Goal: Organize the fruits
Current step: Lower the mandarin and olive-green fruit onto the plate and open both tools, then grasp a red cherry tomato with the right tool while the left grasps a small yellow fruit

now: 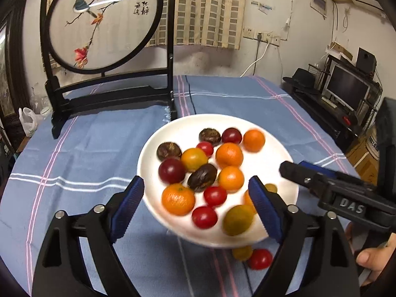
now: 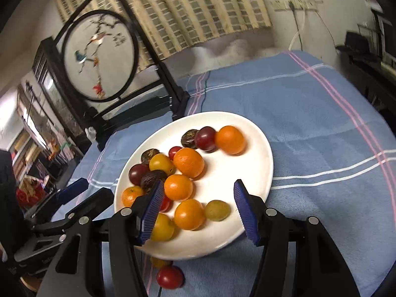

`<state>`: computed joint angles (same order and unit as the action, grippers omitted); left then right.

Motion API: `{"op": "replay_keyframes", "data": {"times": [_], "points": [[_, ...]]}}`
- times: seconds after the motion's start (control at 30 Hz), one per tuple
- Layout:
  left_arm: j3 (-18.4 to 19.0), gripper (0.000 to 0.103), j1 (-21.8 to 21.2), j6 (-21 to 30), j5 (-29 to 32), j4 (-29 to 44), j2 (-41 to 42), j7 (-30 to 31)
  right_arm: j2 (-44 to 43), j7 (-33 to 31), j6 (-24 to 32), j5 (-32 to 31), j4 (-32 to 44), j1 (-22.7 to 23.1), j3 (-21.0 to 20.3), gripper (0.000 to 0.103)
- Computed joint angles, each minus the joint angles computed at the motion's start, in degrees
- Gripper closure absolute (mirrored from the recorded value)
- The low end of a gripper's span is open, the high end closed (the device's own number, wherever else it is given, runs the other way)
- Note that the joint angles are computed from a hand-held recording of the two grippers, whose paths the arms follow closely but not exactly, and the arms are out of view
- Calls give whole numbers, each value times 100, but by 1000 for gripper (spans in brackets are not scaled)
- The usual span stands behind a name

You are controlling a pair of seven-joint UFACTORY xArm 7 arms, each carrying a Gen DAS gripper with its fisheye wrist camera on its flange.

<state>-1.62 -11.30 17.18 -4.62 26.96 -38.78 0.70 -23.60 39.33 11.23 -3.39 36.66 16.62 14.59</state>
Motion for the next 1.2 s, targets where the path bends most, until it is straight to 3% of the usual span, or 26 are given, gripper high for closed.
{"op": "replay_keyframes", "data": {"times": [0.07, 0.37, 0.67, 0.8, 0.9, 1.0, 1.2], "points": [[42, 13, 40, 140, 11, -106, -153, 8, -156, 45, 122, -212, -51, -91, 212, 43], [350, 11, 187, 624, -205, -566, -670, 139, -500, -267, 693, -114, -396, 569, 295, 43], [533, 11, 244, 778, -402, -723, -771, 307, -315, -97, 1037, -348, -311, 664, 553, 48], [537, 11, 243, 816, -475, -718, -724, 354, -57, -79, 1198, -525, -127, 679, 623, 55], [494, 11, 205, 819, -485, -754, -770, 417, 118, 288, 1576, -1055, 74, 448, 925, 72], [459, 11, 137, 778, -481, -804, -824, 492, -49, 275, 1313, -849, -108, 682, 609, 73], [426, 11, -149, 891, -558, -892, -898, 668, -605, 315, 1071, -519, -522, 631, 292, 73]]}}
